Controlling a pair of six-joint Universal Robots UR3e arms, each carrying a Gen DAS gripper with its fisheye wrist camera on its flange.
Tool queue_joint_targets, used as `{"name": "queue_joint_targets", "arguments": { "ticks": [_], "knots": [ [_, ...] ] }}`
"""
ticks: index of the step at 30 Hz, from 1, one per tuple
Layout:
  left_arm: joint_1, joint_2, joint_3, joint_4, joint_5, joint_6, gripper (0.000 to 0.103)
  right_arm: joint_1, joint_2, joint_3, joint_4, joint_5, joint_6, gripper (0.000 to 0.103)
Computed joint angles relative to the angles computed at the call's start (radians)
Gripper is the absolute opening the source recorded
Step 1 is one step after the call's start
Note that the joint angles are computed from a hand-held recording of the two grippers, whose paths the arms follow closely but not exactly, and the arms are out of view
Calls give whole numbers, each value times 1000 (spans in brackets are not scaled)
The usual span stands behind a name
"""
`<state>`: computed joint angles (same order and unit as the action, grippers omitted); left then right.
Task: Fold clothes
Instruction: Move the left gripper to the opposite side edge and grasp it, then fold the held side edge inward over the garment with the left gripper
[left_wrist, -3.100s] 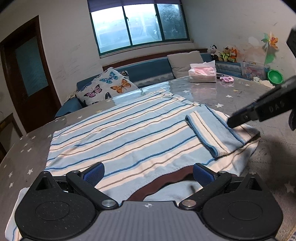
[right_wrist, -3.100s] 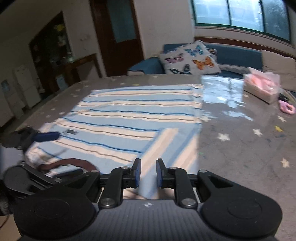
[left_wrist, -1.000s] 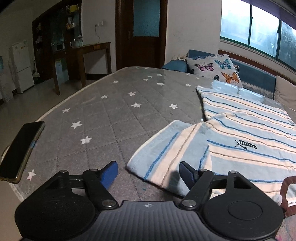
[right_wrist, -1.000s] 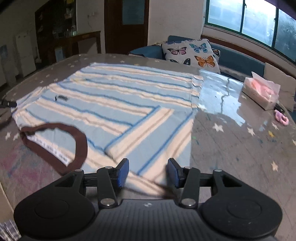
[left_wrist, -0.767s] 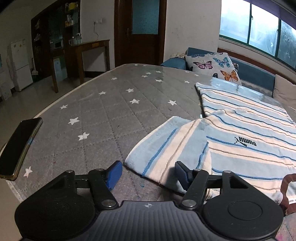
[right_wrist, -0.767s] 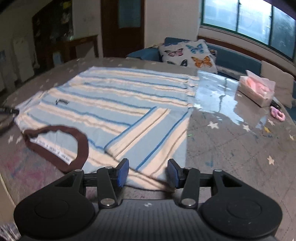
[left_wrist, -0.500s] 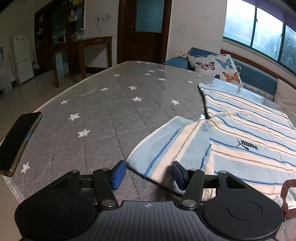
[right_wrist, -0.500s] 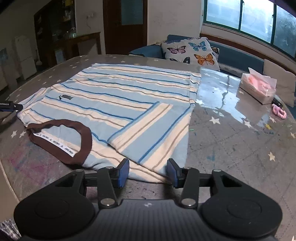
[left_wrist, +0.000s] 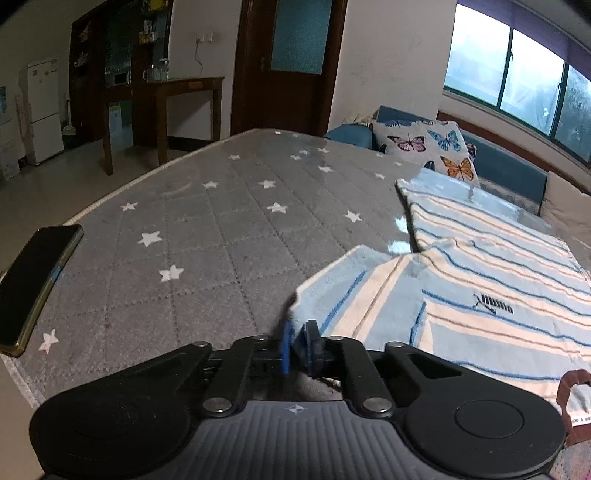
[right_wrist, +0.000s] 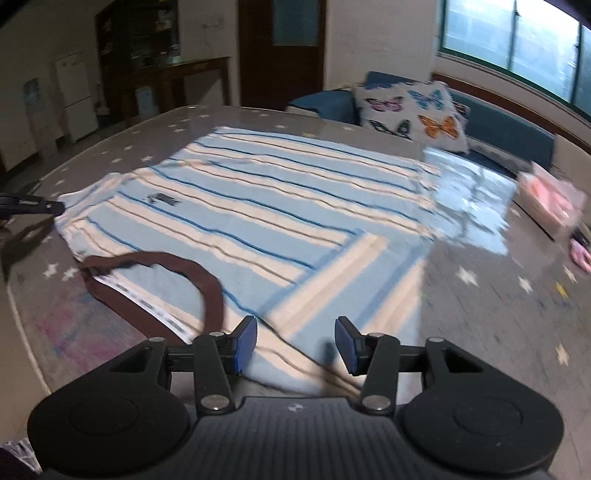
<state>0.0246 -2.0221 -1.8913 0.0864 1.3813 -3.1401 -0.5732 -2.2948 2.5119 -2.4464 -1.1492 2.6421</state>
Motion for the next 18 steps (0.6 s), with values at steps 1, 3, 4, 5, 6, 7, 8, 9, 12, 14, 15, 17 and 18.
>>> {"name": "queue_joint_targets", "arguments": {
  "ticks": [1,3,4,5,6,7,8,9,12,14,15,17,18],
  "knots": [
    [7,4,-6,9,-14,0,8,51,66,-22,-53,-18,24,49],
    [19,10,-11,19,-31,2,8,159,201,-75,-158,-58,68,52],
    [27,15,-17,21,-46,5,8,208,263,-104,-201,-76,83,52],
    [31,18,-22,20,-53,7,8,264,332,-142,-242,-92,98,52],
    [35,20,-24,15,-57,10,8,309,393,-181,-268,-102,111,53],
    [39,23,-26,9,-60,14,9,353,455,-223,-293,-111,123,54],
    [43,24,-26,3,-64,15,9,398,518,-266,-318,-124,135,55],
    [50,26,-29,-1,-71,17,10,441,579,-310,-342,-138,145,56],
    [62,37,-43,-11,-84,13,21,552,742,-433,-397,-179,174,57],
    [64,47,-54,-14,-93,8,36,606,830,-509,-408,-195,191,57],
    [64,48,-56,-15,-98,6,40,629,869,-544,-408,-199,192,57],
    [65,41,-50,-21,-113,7,38,669,924,-589,-412,-220,189,57],
    [63,34,-42,-27,-117,10,35,683,947,-606,-414,-229,186,57]
  ]
}}
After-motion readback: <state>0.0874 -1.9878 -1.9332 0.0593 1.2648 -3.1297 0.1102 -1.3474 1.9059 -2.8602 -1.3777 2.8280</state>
